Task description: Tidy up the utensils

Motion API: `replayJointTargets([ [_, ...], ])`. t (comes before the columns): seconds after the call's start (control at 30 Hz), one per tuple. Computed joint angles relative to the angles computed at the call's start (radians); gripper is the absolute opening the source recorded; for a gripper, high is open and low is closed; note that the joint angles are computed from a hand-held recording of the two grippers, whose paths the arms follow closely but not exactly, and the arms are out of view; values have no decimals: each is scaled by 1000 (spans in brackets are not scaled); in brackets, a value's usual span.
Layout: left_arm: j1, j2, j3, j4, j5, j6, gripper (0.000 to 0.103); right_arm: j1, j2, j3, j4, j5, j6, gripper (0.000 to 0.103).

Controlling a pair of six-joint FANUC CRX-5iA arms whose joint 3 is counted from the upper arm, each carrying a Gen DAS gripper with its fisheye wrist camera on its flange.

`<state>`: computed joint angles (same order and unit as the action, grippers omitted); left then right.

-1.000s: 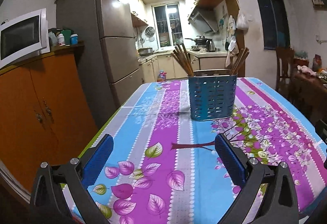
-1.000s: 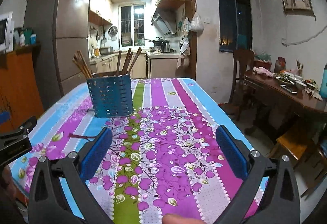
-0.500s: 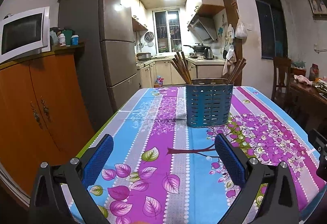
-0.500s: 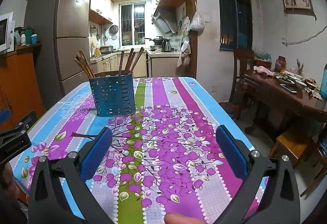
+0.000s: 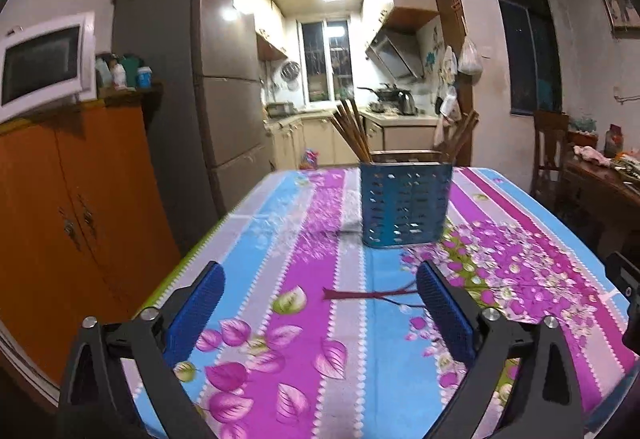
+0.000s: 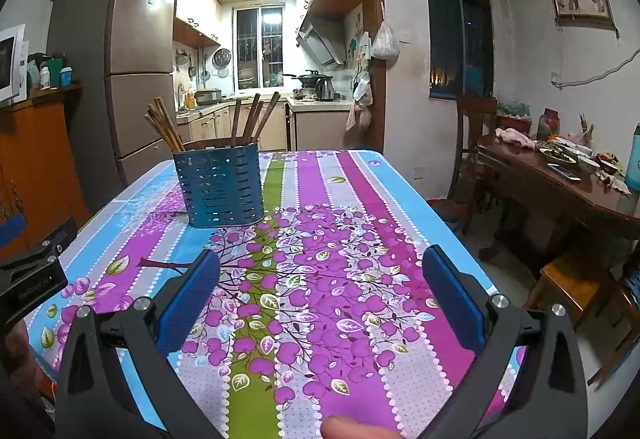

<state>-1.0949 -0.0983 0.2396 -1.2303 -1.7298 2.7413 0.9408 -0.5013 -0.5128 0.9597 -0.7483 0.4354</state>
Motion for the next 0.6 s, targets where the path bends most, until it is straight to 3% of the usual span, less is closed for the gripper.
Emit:
replayJointTargets([
  [0.37,-36,13,-6,-51,2,-34,92,-6,8,2,5,0,-7,98],
  [0.6,-5,2,-7,-3,32,-43,93,-8,8,3,1,2,2,98],
])
